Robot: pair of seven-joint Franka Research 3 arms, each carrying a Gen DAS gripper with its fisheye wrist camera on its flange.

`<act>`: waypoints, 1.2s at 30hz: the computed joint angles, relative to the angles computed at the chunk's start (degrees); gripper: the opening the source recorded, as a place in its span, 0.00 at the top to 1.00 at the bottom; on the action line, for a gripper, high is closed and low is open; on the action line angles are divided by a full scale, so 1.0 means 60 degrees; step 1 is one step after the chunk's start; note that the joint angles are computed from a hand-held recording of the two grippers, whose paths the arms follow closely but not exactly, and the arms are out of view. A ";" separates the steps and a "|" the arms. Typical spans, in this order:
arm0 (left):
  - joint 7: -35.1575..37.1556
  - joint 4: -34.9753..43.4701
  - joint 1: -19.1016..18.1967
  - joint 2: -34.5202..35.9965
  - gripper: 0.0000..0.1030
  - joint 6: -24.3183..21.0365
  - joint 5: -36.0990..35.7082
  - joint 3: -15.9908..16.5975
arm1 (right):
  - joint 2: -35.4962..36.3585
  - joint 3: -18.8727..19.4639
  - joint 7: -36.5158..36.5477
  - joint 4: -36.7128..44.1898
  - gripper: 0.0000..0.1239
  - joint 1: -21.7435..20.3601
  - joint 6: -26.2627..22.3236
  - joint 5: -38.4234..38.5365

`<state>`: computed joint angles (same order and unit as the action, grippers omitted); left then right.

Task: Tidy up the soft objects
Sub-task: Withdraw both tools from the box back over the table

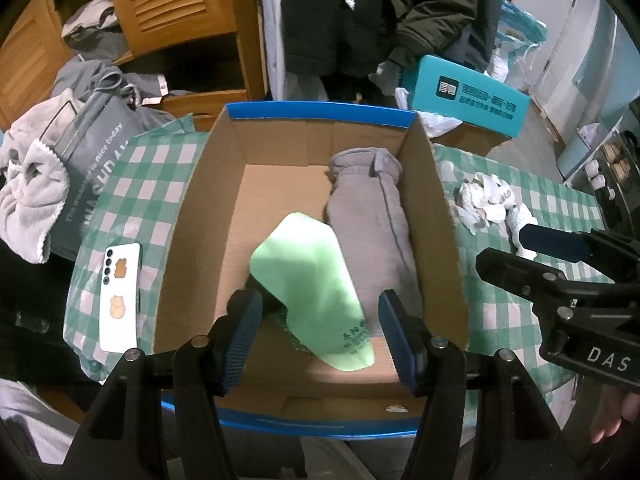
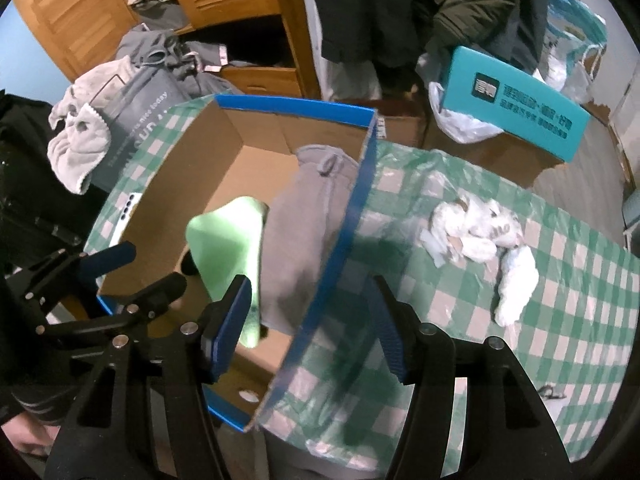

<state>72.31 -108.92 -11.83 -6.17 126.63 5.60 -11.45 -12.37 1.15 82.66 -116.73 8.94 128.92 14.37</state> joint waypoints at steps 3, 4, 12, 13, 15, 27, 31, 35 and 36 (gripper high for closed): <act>0.0022 0.0106 -0.0069 0.0085 0.40 -0.0038 -0.0012 -0.0070 | -0.0132 -0.0083 -0.0005 -0.0155 0.52 -0.0089 0.0008 -0.0008; 0.0038 0.0146 -0.0098 0.0122 0.40 -0.0055 -0.0020 -0.0094 | -0.0173 -0.0114 -0.0013 -0.0202 0.52 -0.0127 0.0007 -0.0003; 0.0228 0.0533 -0.0389 0.0475 0.40 -0.0230 -0.0118 -0.0296 | -0.0510 -0.0361 -0.0026 -0.0653 0.52 -0.0574 -0.0002 -0.0092; 0.0230 0.0617 -0.0437 0.0550 0.40 -0.0276 -0.0095 -0.0335 | -0.0548 -0.0386 -0.0004 -0.0714 0.52 -0.0637 -0.0006 -0.0115; 0.0228 0.0739 -0.0514 0.0660 0.37 -0.0334 -0.0055 -0.0386 | -0.0633 -0.0458 0.0030 -0.0858 0.52 -0.0785 -0.0002 -0.0158; 0.0306 0.1809 -0.1049 0.1601 0.37 -0.0839 0.0048 -0.0697 | -0.1184 -0.0857 -0.0027 -0.1613 0.51 -0.1641 0.0038 -0.0376; 0.0242 0.2157 -0.1217 0.1949 0.37 -0.1012 0.0115 -0.0771 | -0.1310 -0.0988 -0.0077 -0.1813 0.51 -0.1938 0.0019 -0.0462; 0.0205 0.2590 -0.1380 0.2364 0.37 -0.1286 0.0066 -0.0846 | -0.1430 -0.1100 -0.0095 -0.1999 0.51 -0.2244 0.0027 -0.0594; 0.0197 0.2671 -0.1420 0.2443 0.37 -0.1336 0.0067 -0.0861 | -0.1456 -0.1145 -0.0094 -0.2050 0.51 -0.2334 0.0028 -0.0625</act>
